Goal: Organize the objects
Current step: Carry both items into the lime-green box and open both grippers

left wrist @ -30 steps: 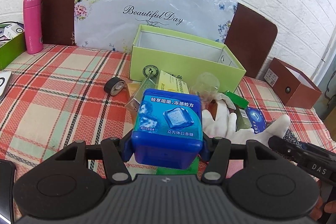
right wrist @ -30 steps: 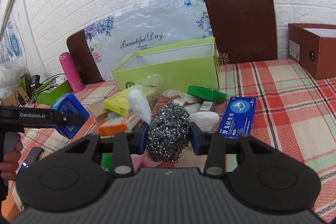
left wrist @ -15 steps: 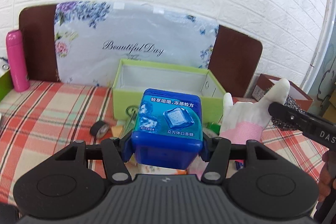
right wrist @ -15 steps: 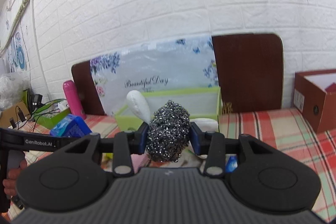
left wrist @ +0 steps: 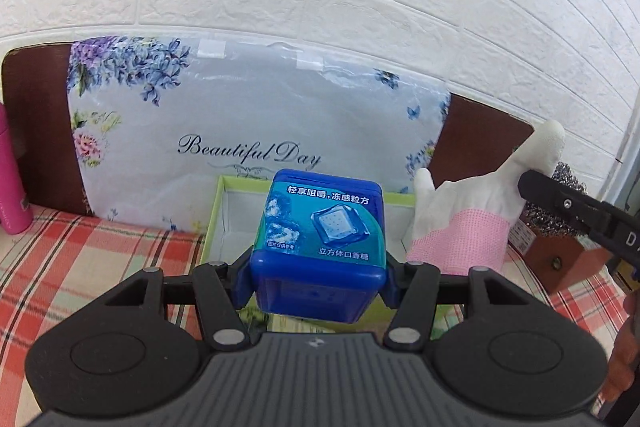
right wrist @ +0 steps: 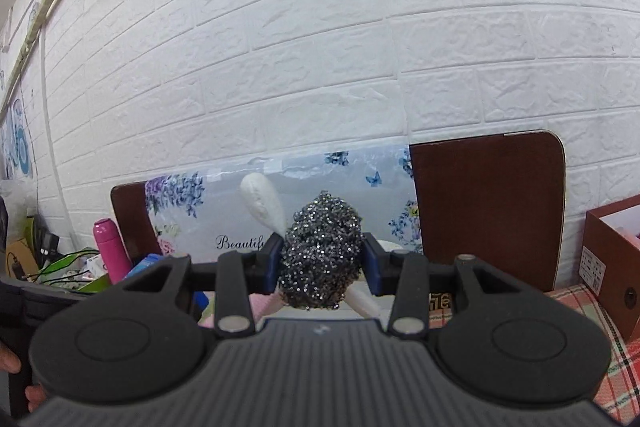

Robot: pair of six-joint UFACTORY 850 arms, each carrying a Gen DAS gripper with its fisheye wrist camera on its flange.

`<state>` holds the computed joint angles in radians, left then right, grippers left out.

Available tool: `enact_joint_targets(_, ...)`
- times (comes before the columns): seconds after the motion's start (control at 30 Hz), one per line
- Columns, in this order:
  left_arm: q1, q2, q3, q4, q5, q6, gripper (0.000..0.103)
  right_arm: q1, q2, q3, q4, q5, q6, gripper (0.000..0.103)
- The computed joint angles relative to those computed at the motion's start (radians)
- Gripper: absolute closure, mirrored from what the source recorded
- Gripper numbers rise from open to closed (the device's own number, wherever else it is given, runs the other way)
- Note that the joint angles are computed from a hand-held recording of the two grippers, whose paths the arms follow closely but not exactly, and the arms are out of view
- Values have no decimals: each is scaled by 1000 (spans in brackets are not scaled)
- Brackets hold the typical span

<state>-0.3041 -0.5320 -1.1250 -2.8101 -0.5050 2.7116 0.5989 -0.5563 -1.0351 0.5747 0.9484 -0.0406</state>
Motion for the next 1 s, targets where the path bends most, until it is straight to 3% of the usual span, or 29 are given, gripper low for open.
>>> enact_joint_targets(0.47,22,-239,-325,171,140,-198,43,-75,-220,-290,25,-133,-25,63)
enact_joint_targets(0.6,20,-304,-401,207,179,-221,43,-93,-296,-385,50,-247,-80,62)
enact_joint_targets(0.77,19,-379,-507,491,274,-491,43,-122,-404,-562,338,-554,-458,62)
enact_joint_targets(1.0,21,-389,-518,490,264,-496,43,-115,-439,-631,598,-603,-800,59)
